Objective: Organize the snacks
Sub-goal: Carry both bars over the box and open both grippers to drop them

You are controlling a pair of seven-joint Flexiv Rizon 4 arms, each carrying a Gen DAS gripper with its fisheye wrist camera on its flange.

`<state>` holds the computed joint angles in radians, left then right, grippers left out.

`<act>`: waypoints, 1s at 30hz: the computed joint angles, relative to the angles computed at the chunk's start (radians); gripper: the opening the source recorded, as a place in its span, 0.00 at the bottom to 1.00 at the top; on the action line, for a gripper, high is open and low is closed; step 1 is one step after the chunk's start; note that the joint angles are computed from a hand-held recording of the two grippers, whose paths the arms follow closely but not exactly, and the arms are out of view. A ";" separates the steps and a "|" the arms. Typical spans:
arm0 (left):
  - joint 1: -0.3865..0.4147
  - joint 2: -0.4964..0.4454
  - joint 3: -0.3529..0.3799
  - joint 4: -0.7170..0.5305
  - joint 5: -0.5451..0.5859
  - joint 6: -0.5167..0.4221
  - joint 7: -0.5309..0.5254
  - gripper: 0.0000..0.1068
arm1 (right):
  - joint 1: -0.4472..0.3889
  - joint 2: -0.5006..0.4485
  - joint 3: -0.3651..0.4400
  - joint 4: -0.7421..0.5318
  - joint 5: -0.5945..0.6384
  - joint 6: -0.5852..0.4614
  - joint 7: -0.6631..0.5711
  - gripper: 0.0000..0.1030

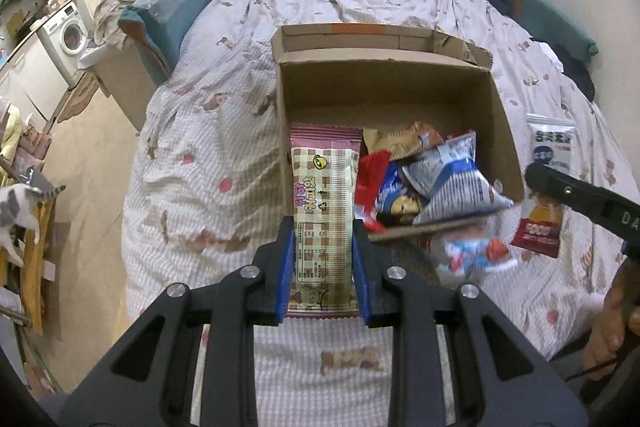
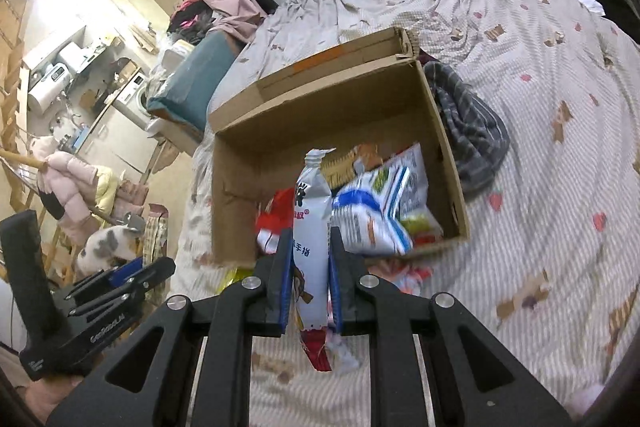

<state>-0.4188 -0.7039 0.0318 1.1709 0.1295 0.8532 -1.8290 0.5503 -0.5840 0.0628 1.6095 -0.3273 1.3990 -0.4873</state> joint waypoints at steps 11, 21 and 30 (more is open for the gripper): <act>-0.019 -0.177 0.031 -0.250 0.020 -0.099 0.003 0.21 | -0.052 -0.165 0.075 -0.237 0.063 -0.099 -0.157 0.16; -0.014 -0.320 0.046 -0.469 0.017 -0.227 -0.010 0.21 | -0.143 -0.270 0.228 -0.359 0.243 -0.051 -0.298 0.16; -0.021 -0.352 0.057 -0.535 0.039 -0.261 -0.019 0.22 | -0.112 -0.263 0.189 -0.378 0.284 -0.073 -0.298 0.18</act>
